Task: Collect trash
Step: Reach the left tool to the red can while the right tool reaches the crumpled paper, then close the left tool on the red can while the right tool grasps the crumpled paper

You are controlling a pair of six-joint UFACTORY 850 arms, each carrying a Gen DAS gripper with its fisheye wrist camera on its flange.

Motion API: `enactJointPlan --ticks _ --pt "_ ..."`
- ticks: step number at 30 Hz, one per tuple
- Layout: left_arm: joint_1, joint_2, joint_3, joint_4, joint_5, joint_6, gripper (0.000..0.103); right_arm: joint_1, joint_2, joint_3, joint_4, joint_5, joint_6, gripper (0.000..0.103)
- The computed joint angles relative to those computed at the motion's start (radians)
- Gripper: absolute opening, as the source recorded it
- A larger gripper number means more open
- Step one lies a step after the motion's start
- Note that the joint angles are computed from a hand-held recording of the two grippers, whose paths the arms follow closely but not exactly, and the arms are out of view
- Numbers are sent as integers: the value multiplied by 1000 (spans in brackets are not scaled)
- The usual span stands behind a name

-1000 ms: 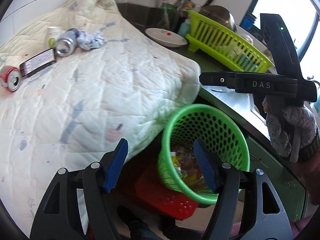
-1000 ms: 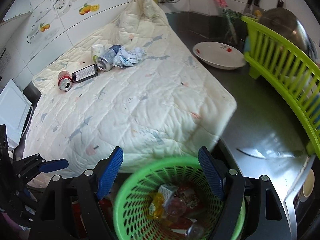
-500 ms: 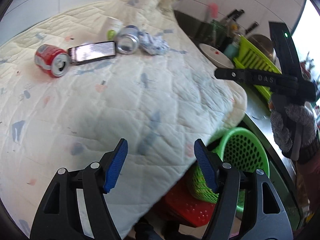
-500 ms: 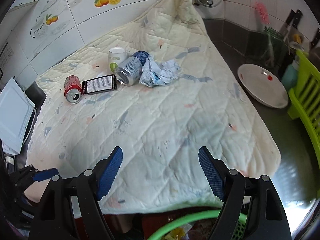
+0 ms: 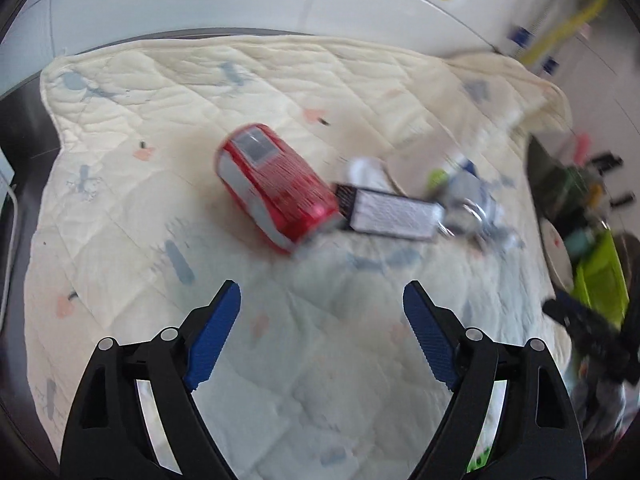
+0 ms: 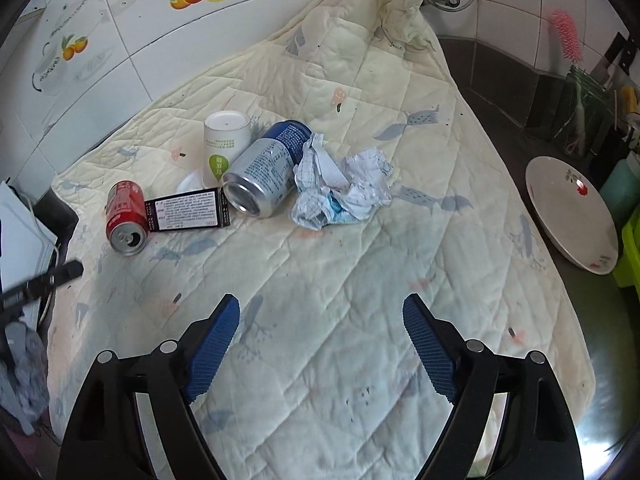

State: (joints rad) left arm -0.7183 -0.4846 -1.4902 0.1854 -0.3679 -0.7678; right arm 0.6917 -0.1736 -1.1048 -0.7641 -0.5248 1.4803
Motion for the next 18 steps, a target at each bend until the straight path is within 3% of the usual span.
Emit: enactJointPlan --ticks 9,18 --pt "86 -153 -200 -155 -73 24 85 -49 -68 -71 30 14 -54 81" --pt "119 -271 -347 -220 -177 15 87 -89 -137 -139 60 19 -108 82"
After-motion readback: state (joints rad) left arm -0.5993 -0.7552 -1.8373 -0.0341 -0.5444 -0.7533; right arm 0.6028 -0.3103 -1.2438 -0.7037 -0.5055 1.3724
